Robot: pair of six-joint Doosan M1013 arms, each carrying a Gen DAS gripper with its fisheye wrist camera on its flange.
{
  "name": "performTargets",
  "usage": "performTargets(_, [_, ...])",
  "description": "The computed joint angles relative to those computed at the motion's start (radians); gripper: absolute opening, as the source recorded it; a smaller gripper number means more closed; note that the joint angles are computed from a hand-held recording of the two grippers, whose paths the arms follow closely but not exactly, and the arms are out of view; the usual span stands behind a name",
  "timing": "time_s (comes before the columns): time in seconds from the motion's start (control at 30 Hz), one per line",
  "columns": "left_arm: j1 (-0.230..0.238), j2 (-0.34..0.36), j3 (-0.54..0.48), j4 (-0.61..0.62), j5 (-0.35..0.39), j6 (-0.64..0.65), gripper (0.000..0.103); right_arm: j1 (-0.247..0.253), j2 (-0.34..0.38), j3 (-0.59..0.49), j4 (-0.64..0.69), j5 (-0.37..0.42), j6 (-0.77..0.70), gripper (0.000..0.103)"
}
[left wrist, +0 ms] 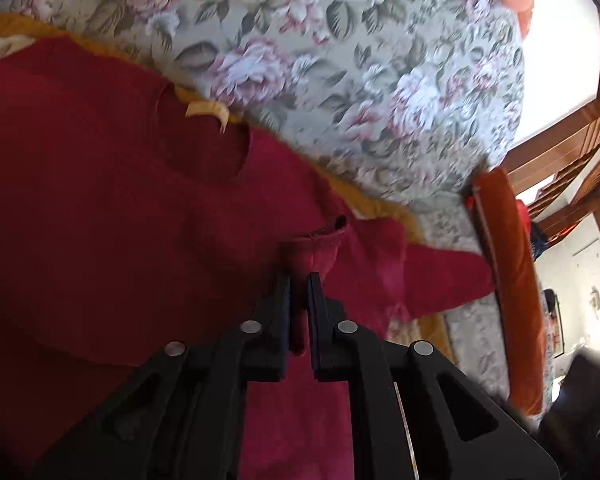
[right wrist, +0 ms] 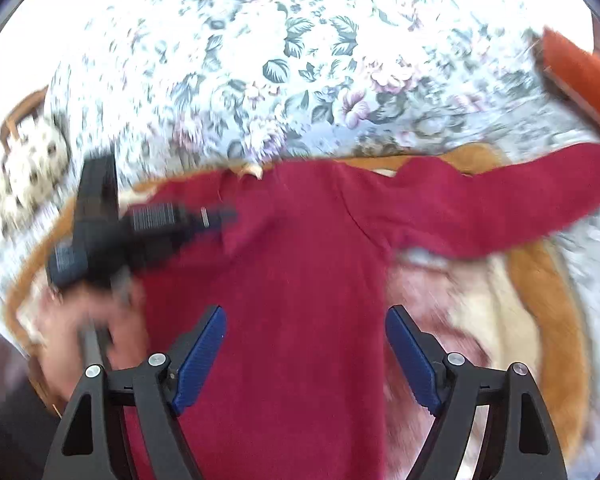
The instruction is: Fold small clothes
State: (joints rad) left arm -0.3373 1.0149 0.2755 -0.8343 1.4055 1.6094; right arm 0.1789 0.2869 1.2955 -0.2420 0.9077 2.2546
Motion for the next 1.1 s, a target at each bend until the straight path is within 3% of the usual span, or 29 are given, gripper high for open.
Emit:
performTargets(0.1, [0.000,-0.018,0.035,0.009,0.025,0.027,0.012,-0.054,0.037,-0.023,0.155,-0.074,-0.061,0.080])
performTargets(0.2, [0.007,-0.065,0.121,-0.008,0.032,0.106,0.042,-0.100,0.079,-0.049,0.365,-0.114,-0.115,0.080])
performTargets(0.37, [0.023,-0.161,0.279,0.048,-0.013,0.193,0.043,-0.167,0.153,-0.061,0.800,-0.096,-0.193,0.080])
performTargets(0.4, [0.024,-0.174,0.298,0.070,-0.025,0.197,0.043,-0.176,0.166,-0.072,0.821,-0.072,-0.171,0.079])
performTargets(0.47, [0.032,-0.213,0.362,0.096,-0.058,0.226,0.043,-0.176,0.148,-0.031,0.860,-0.148,-0.126,0.079])
performTargets(0.57, [0.035,-0.270,0.467,0.125,-0.140,0.284,0.043,-0.182,0.154,-0.030,0.968,-0.137,-0.215,0.074])
performTargets(0.6, [0.037,-0.282,0.494,0.123,-0.164,0.301,0.044,-0.182,0.162,-0.045,0.970,-0.109,-0.246,0.068])
performTargets(0.67, [0.036,-0.310,0.555,0.118,-0.227,0.337,0.045,-0.169,0.176,-0.089,0.846,-0.056,-0.207,0.031])
performTargets(0.73, [0.032,-0.326,0.580,0.131,-0.262,0.352,0.045,-0.161,0.193,-0.134,0.742,-0.012,-0.195,0.009])
performTargets(0.8, [0.032,-0.338,0.586,0.136,-0.290,0.368,0.045,-0.148,0.205,-0.184,0.601,0.030,-0.189,0.008])
performTargets(0.9, [0.041,-0.369,0.609,0.131,-0.399,0.415,0.045,-0.131,0.206,-0.240,0.348,0.055,-0.168,0.008])
performTargets(0.97, [0.054,-0.374,0.603,0.127,-0.446,0.397,0.045,-0.136,0.211,-0.260,0.251,0.081,-0.147,0.008])
performTargets(1.1, [0.075,-0.348,0.544,0.146,-0.506,0.329,0.045,-0.177,0.211,-0.235,0.337,0.101,-0.212,0.007])
